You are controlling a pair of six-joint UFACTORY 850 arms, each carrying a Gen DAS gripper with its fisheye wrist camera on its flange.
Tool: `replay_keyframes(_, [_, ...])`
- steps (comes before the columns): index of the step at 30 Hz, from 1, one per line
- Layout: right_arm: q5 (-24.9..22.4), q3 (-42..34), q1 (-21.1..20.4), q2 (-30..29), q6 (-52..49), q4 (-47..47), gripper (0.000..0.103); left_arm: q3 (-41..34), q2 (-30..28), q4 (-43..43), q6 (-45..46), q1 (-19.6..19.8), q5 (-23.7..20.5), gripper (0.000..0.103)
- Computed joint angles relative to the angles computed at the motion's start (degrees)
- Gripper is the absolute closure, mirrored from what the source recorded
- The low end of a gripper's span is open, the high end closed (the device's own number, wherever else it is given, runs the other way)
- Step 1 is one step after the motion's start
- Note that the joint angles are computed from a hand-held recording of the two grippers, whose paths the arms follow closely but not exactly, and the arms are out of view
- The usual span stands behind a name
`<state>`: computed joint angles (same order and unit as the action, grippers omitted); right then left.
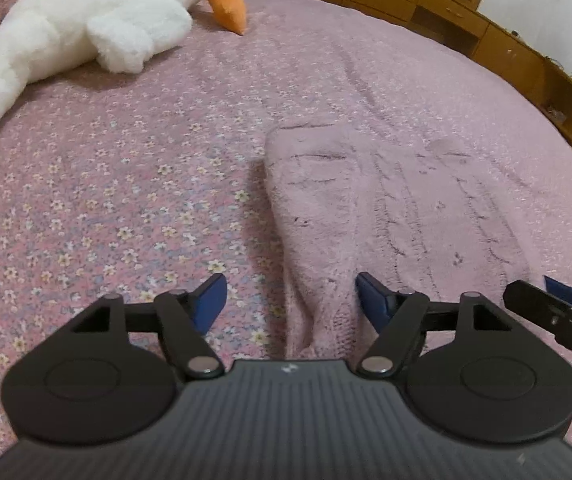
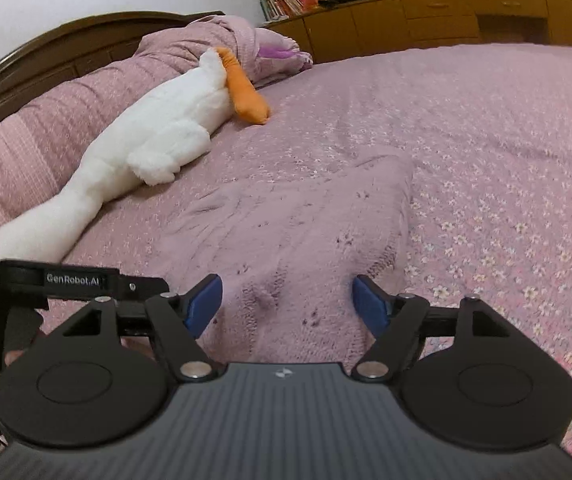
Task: Fold small clothes
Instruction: 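Move both grippers to the end of the folded cardigan strip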
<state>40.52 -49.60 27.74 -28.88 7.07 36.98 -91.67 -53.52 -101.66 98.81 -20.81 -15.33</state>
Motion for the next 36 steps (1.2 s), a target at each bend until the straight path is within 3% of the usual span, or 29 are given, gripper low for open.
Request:
replay_keyframes(4, [1.6,3.3,-2.5,2.0,11.5,-6.8,0.024,-0.9,-0.3,4.1,-5.9,0.7,-3.6,0.031])
replay_keyframes(7, [2.0,4.9,-4.9,2.6,19.0,-11.5,0.022,-2.8,-1.3,8.4,-12.1,0.7,-3.6,0.029])
replay_keyframes(11, [0.8,4.5,-8.4,1.5,26.8,-17.8,0.021,-6.8,-3.6,14.6,-19.1,0.6,-2.5,0.029])
replay_keyframes(16, [-0.4,2.7,-12.7,-1.2,40.6,-31.3,0.02,-12.4,-6.8,24.9,-31.4,1.2,-6.2,0.029])
replay_keyframes(21, [0.7,0.2,-14.5,-4.3,49.9,-41.3,0.02,-15.0,-8.5,27.6,-35.0,1.8,-10.7,0.029])
replay_keyframes(28, [4.1,-1.0,-15.6,-6.3,57.1,-44.4,0.019,-18.5,-12.0,26.8,-36.4,3.1,-19.8,0.029])
replay_keyframes(32, [2.4,-2.0,-15.3,-6.6,56.3,-44.0,0.019,-20.0,-13.6,25.5,-36.7,3.5,-22.6,0.03])
replay_keyframes(34, [1.5,-2.9,-14.9,-7.0,55.5,-43.1,0.023,-20.0,-13.8,24.5,-36.5,3.7,-23.3,0.038])
replay_keyframes(35, [0.8,-3.2,-14.8,-7.1,55.4,-42.4,0.036,-19.8,-13.7,24.5,-36.5,3.6,-22.9,0.049])
replay_keyframes(36, [0.5,-3.5,-14.7,-7.1,56.2,-42.3,0.041,-19.7,-13.7,24.2,-35.8,3.6,-23.2,0.058])
